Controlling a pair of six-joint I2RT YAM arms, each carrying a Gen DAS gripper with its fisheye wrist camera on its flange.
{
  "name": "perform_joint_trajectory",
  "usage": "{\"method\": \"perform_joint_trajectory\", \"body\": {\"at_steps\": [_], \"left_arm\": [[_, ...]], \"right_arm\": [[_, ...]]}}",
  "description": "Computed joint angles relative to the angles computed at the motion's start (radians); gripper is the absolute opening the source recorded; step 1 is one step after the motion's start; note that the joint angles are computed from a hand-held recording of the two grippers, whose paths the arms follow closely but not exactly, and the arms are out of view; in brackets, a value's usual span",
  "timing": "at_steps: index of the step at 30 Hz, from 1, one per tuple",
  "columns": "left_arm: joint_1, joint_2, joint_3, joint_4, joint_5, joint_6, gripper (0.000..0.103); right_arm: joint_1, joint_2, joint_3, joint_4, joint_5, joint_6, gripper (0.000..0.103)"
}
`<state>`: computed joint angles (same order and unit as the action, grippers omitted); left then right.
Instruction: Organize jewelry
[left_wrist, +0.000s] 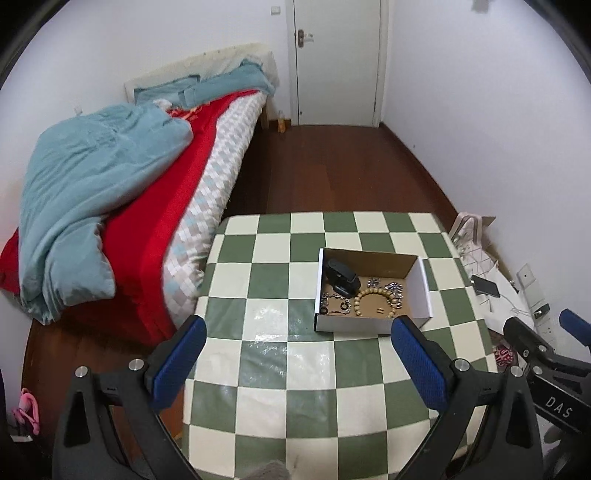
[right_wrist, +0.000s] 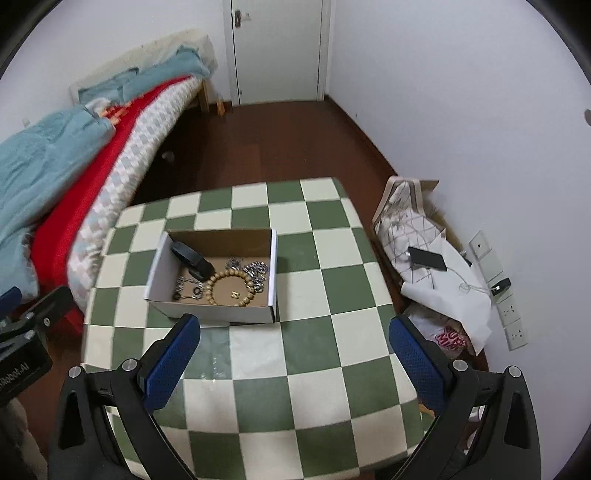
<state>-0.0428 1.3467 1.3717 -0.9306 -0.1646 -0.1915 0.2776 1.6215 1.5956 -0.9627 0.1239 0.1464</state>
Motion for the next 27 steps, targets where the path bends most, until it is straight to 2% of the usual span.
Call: {"method": "perform_joint_trajectory", "body": {"at_steps": [13,20,27], "left_arm": [[-0.075,-0.196,0.09,-0.228,-0.019,-0.049,0.102],[-0.135,-0.25,0.115,-0.32,-0.028,-0.099,0.102],[-0.133,-0.27,0.133,-0.382,-0.016,-0.119,0.102]], "right_arm": [[0.036,-0.298,0.048,-0.205,0.039,-0.012,0.103],[0.061,-0.38,0.108,-0.312,0.066,-0.007,0.103],[0.074,-0.42,0.146,-0.394,0.058,0.005,0.103]]}}
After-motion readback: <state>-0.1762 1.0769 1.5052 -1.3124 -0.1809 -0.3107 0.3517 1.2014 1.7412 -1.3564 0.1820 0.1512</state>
